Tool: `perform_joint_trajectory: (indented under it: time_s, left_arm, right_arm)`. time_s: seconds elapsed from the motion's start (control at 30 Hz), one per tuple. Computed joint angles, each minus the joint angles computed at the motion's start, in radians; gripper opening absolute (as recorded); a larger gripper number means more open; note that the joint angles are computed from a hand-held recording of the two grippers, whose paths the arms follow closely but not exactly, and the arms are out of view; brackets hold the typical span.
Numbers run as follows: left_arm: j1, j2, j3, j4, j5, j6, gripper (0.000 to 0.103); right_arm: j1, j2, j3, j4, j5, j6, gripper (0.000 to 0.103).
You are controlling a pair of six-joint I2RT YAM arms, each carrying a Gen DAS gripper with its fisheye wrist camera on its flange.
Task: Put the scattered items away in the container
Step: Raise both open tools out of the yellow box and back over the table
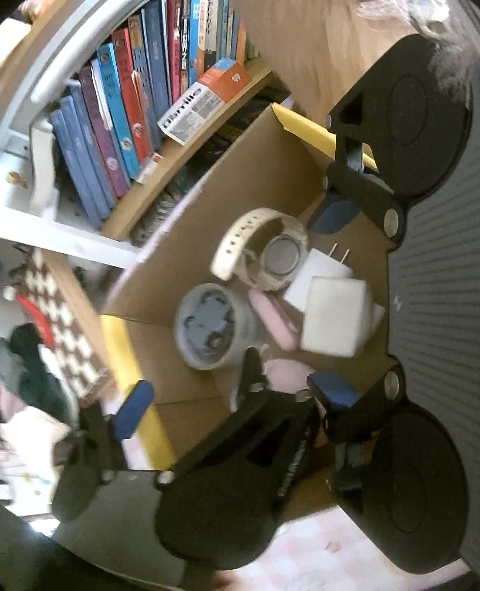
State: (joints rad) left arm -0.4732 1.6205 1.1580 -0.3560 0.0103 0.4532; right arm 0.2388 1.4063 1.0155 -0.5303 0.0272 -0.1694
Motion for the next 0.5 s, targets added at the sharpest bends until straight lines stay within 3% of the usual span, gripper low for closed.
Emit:
perform_joint_trajectory:
  time_s: [0.23, 0.5]
  left_arm:
    - [0.026, -0.181, -0.108, 0.076, 0.060, -0.050, 0.090]
    - [0.118, -0.462, -0.258, 0.084, 0.194, -0.129, 0.095]
  right_arm:
    - [0.091, -0.173, -0.090, 0.031, 0.113, 0.127, 0.085]
    - [0.385, -0.417, -0.171, -0.044, 0.446, 0.409, 0.087]
